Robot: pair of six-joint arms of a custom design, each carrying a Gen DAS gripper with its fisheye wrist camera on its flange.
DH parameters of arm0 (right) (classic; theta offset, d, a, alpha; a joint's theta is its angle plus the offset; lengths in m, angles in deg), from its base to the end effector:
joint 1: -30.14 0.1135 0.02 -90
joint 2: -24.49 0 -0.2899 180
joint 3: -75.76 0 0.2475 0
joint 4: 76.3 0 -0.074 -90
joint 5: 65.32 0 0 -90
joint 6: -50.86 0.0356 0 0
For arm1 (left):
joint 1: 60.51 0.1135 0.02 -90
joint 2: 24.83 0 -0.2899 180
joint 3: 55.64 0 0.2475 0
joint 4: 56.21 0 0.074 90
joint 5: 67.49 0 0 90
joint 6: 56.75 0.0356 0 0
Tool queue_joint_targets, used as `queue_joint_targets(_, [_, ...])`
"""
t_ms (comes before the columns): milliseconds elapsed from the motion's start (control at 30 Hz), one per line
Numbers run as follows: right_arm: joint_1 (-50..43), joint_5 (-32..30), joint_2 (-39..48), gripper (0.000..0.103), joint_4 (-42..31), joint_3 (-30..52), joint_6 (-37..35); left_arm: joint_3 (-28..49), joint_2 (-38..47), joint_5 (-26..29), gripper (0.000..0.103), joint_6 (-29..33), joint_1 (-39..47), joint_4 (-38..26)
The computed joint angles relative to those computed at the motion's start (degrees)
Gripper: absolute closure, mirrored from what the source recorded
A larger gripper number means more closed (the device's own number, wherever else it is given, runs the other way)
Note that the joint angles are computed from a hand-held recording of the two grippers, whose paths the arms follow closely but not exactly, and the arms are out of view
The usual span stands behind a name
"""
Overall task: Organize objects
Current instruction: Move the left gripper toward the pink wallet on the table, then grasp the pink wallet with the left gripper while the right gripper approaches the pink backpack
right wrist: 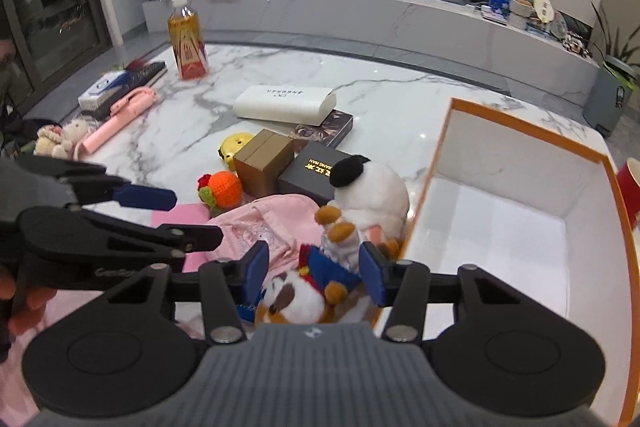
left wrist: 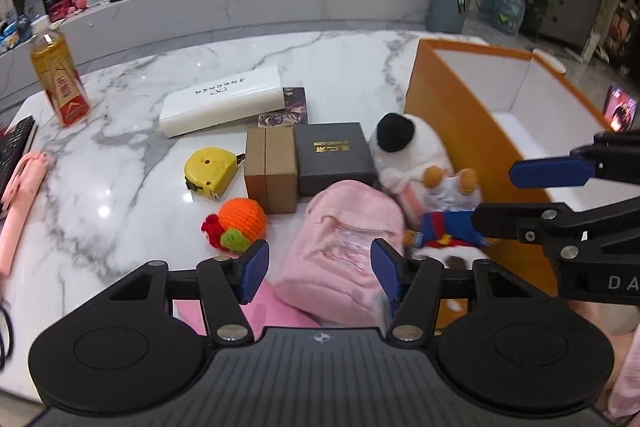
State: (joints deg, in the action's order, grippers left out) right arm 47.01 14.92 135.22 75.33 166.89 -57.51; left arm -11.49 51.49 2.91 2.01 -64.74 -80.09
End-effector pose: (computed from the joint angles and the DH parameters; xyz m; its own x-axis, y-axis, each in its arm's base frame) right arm 0.4086 0.1302 0.2206 -0.5502 -0.4914 -0.6751 -0.5985 0.7959 -0.0915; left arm 0.2213 -0.0044 0.1742 -0.6465 -0.4421 -0.6218 -0.5294 0.8468 -0.0517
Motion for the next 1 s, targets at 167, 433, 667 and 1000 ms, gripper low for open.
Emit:
queue_joint_targets(167, [1.89,0.52,5.87,0.057,-3.78,7.44,-0.57,0.30,1.62,4.46,0.036,2.18,6.01,-0.21])
queue_joint_targets(433, [5.15,-1.43,14.82,0.060,-10.16,18.53,4.50,-2.69,-1.70,4.86,0.034,-7.62,11.48,-7.43])
queue_joint_targets(667, [6.84,-1.16,20.81,0.058,-14.07,25.06,12.32,-7.08,-3.10,12.96,0.031,-16.31,18.44,-5.50])
queue_joint_targets(1000, [9.02,2.41,26.84,0.033,-16.17,31.51,17.01,-9.22,-0.86,12.46,0.025,-19.73,14.97,-0.36])
